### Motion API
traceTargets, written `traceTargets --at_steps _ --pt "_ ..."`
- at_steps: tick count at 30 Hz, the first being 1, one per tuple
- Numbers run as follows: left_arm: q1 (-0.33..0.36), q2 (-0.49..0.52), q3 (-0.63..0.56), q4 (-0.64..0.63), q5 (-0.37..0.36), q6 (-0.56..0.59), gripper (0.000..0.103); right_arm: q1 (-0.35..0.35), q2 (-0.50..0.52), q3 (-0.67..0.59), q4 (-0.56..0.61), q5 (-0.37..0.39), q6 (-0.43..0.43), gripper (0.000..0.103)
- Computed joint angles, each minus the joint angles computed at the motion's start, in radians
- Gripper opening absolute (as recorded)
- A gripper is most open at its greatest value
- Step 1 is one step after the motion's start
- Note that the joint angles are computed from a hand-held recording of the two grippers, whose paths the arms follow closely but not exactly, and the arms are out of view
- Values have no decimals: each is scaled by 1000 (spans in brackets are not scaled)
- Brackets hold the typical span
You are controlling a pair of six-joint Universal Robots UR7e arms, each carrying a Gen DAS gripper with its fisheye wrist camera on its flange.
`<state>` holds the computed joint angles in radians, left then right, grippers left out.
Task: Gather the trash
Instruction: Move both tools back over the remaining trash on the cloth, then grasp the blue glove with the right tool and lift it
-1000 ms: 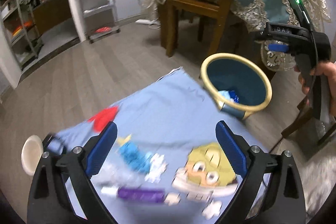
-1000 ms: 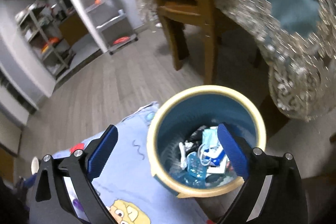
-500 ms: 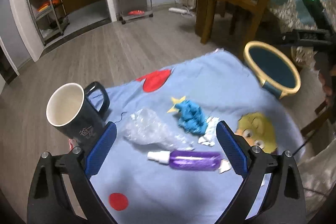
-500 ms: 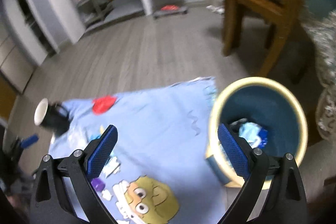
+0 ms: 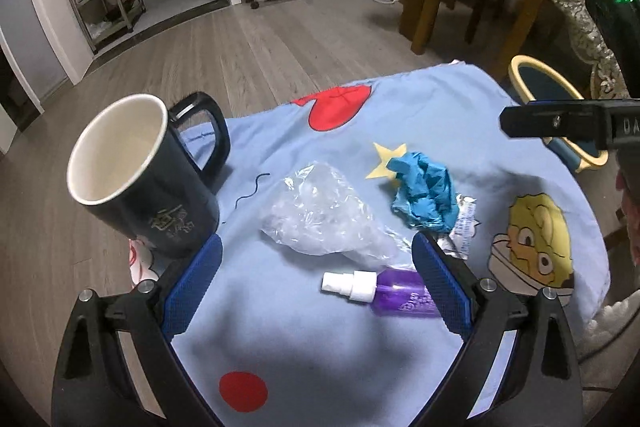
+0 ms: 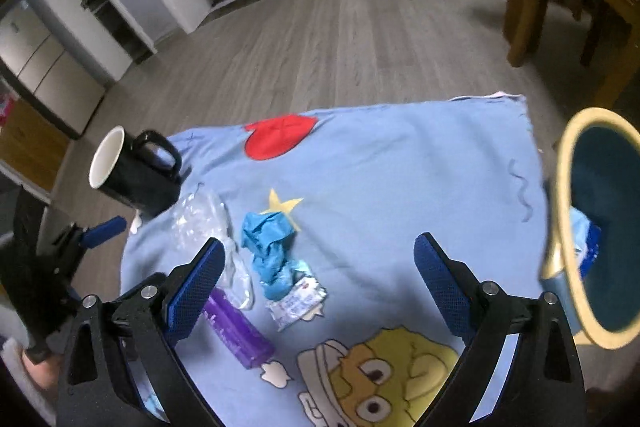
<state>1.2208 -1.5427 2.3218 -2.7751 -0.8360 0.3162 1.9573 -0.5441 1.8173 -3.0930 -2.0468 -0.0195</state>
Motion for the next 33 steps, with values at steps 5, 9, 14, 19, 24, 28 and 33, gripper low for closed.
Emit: traceTargets --at_steps 5,9,14,19,24,28,33 --pt "15 37 -6 -10 10 20 93 -20 36 -35 45 66 -1 77" --pt "25 60 -15 -11 11 26 92 -32 70 -76 106 99 11 65" --pt "41 77 -34 -11 -7 15 88 -42 105 -121 176 96 40 44" --pt "54 95 -53 -10 -30 7 77 -46 112 -129 195 123 47 16" --pt "47 113 -63 20 -23 13 44 -44 89 -103 161 131 50 15" --pt "29 105 -54 10 -18 33 29 -45 66 -90 151 125 57 15" --pt "-16 70 -36 9 -32 37 26 -32 21 -57 128 109 83 15"
